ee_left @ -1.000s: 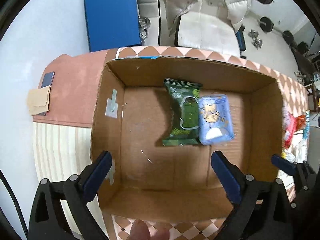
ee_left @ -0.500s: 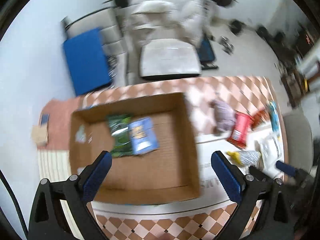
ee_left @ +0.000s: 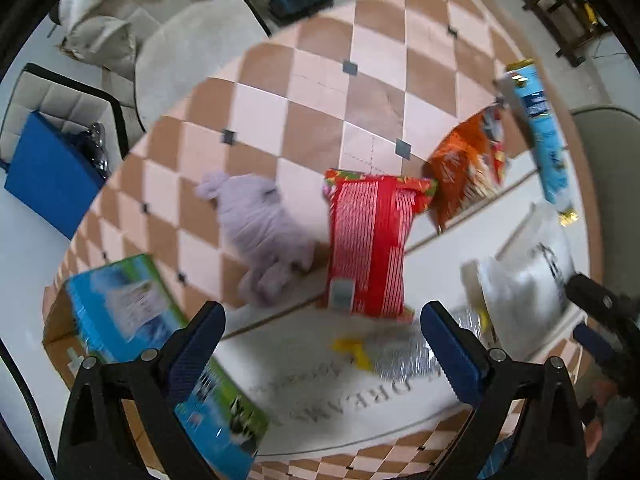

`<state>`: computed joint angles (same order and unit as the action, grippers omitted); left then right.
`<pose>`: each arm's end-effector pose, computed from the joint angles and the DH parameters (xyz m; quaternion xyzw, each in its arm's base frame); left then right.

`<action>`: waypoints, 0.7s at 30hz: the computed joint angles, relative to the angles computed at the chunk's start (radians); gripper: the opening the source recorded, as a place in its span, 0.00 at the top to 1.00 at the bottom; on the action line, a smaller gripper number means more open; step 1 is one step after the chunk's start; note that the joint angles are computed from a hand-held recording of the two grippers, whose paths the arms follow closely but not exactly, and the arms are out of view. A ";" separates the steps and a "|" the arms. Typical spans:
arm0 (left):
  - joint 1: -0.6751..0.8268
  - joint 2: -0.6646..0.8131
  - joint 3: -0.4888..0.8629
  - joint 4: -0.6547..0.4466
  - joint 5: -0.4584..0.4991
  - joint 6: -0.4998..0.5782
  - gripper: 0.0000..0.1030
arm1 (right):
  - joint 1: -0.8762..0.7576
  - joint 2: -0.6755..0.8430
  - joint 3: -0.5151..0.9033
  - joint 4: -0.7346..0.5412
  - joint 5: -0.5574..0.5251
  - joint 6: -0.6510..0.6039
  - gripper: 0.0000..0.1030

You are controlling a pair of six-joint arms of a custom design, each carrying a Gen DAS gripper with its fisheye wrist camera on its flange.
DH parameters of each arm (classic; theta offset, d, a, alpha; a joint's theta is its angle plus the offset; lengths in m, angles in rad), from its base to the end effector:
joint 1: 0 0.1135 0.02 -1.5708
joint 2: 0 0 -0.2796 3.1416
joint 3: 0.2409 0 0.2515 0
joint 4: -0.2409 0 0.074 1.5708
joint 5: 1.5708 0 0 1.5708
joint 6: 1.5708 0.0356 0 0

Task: Organize soft objects
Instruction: 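Grasp the red snack bag with left tool while right tool grasps white DNMAR pouch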

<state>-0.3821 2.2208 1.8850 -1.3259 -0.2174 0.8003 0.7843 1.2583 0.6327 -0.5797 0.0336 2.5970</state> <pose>0.4016 -0.1531 0.2039 -0.5576 -0.8218 -0.0966 0.0667 0.1469 0.1449 0.1828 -0.7759 -0.6039 -0.1824 0.0053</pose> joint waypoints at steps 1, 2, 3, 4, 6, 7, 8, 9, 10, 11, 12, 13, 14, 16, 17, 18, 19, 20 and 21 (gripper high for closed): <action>-0.011 0.020 0.001 -0.002 -0.002 -0.015 0.03 | -0.016 -0.007 -0.031 0.030 -0.011 0.006 0.00; -0.021 0.041 0.008 -0.008 -0.004 -0.030 0.03 | -0.028 -0.013 -0.040 0.036 -0.018 0.008 0.00; -0.032 0.073 0.023 -0.026 -0.006 -0.051 0.03 | -0.046 -0.015 -0.055 0.054 -0.031 0.001 0.00; -0.038 0.088 0.026 -0.034 -0.006 -0.063 0.03 | -0.060 -0.016 -0.061 0.058 -0.045 -0.005 0.00; -0.051 0.125 0.034 -0.044 -0.014 -0.083 0.03 | -0.104 0.010 -0.084 0.102 -0.091 -0.039 0.00; -0.055 0.134 0.027 -0.036 -0.023 -0.094 0.03 | -0.123 0.027 -0.092 0.118 -0.118 -0.056 0.00; -0.057 0.145 0.026 -0.029 -0.029 -0.101 0.03 | -0.145 0.052 -0.104 0.148 -0.156 -0.081 0.00; -0.063 0.153 0.015 -0.013 -0.042 -0.107 0.03 | -0.159 0.075 -0.110 0.168 -0.189 -0.098 0.00; -0.066 0.156 0.007 -0.001 -0.050 -0.110 0.09 | -0.168 0.099 -0.115 0.189 -0.215 -0.109 0.00; -0.071 0.155 -0.013 0.022 -0.062 -0.109 0.12 | -0.168 0.120 -0.131 0.234 -0.223 -0.110 0.00; -0.074 0.151 -0.033 0.041 -0.074 -0.106 0.18 | -0.166 0.133 -0.137 0.259 -0.228 -0.113 0.03; -0.076 0.148 -0.053 0.060 -0.084 -0.099 0.27 | -0.164 0.143 -0.138 0.274 -0.231 -0.124 0.04; -0.078 0.143 -0.076 0.079 -0.093 -0.089 0.30 | -0.170 0.164 -0.126 0.276 -0.248 -0.171 0.08; -0.074 0.145 -0.092 0.085 -0.081 -0.084 0.39 | -0.185 0.211 -0.077 0.237 -0.283 -0.295 0.16; -0.065 0.141 -0.101 0.090 -0.073 -0.077 0.43 | -0.190 0.234 -0.042 0.198 -0.299 -0.365 0.18; -0.059 0.127 -0.119 0.098 -0.068 -0.069 0.50 | -0.196 0.265 0.006 0.141 -0.315 -0.454 0.20; -0.055 0.112 -0.139 0.114 -0.071 -0.062 0.53 | -0.197 0.299 0.054 0.080 -0.327 -0.538 0.20; -0.047 0.094 -0.164 0.133 -0.073 -0.052 0.54 | -0.193 0.331 0.098 0.024 -0.335 -0.612 0.21; -0.034 0.080 -0.181 0.143 -0.078 -0.040 0.55 | -0.188 0.353 0.129 -0.013 -0.337 -0.660 0.22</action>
